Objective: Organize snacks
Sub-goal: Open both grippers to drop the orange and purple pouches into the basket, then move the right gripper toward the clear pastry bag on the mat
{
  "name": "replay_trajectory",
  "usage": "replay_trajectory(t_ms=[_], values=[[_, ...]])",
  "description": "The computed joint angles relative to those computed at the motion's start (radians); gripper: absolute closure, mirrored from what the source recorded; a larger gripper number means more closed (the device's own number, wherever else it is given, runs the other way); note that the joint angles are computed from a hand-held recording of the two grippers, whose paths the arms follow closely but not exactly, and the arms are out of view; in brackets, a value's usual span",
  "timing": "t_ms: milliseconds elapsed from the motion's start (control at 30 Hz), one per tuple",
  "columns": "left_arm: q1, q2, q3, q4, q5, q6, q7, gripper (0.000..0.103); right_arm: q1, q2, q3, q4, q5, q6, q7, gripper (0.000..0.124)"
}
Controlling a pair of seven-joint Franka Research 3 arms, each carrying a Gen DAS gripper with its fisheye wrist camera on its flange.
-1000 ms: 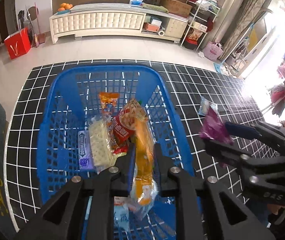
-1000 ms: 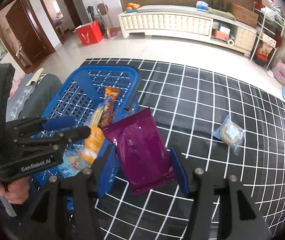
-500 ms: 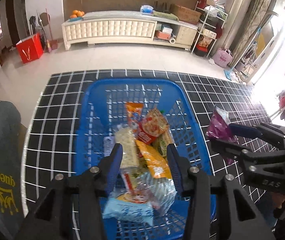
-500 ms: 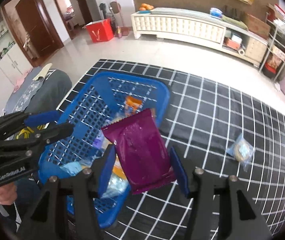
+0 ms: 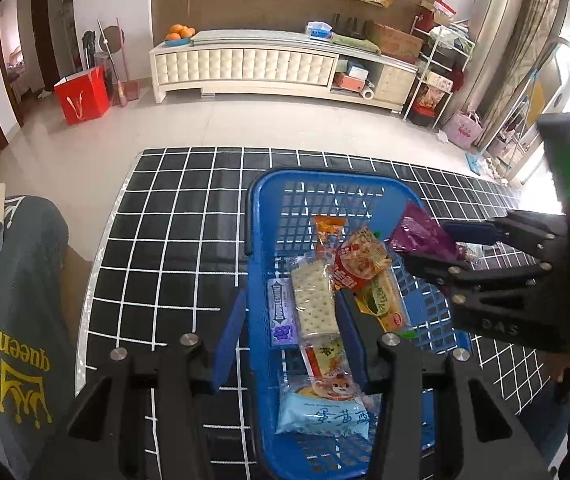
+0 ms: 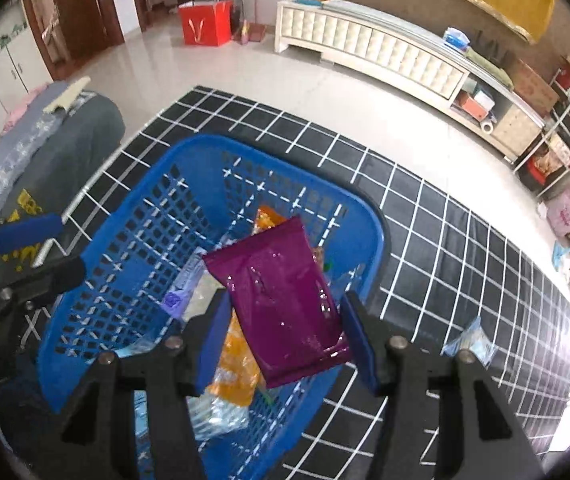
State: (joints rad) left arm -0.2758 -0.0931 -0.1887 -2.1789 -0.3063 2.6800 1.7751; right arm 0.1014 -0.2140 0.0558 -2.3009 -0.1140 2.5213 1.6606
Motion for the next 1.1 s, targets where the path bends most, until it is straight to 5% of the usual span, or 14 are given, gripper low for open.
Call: replay_trajectory(t_ms=[400, 567, 867, 1100], values=[[0.027, 0.064, -0.017, 0.041, 0.027, -0.002, -0.037, 0.059, 0.018, 0.074, -0.002, 0.050, -0.101, -0.012, 0.028, 0.057], [0.034, 0.054, -0.020, 0.026, 0.035, -0.007, -0.056, 0.059, 0.013, 0.000, -0.014, -0.017, -0.041, 0.047, 0.010, 0.051], [0.015, -0.008, -0.017, -0.004, 0.065, -0.021, -0.111, 0.059, -0.053, -0.150, -0.016, -0.095, -0.005, 0.029, -0.016, 0.051], [-0.035, -0.064, -0.021, -0.029, 0.092, -0.001, -0.138, 0.050, -0.133, -0.297, -0.038, -0.177, 0.018, -0.002, -0.055, 0.050]])
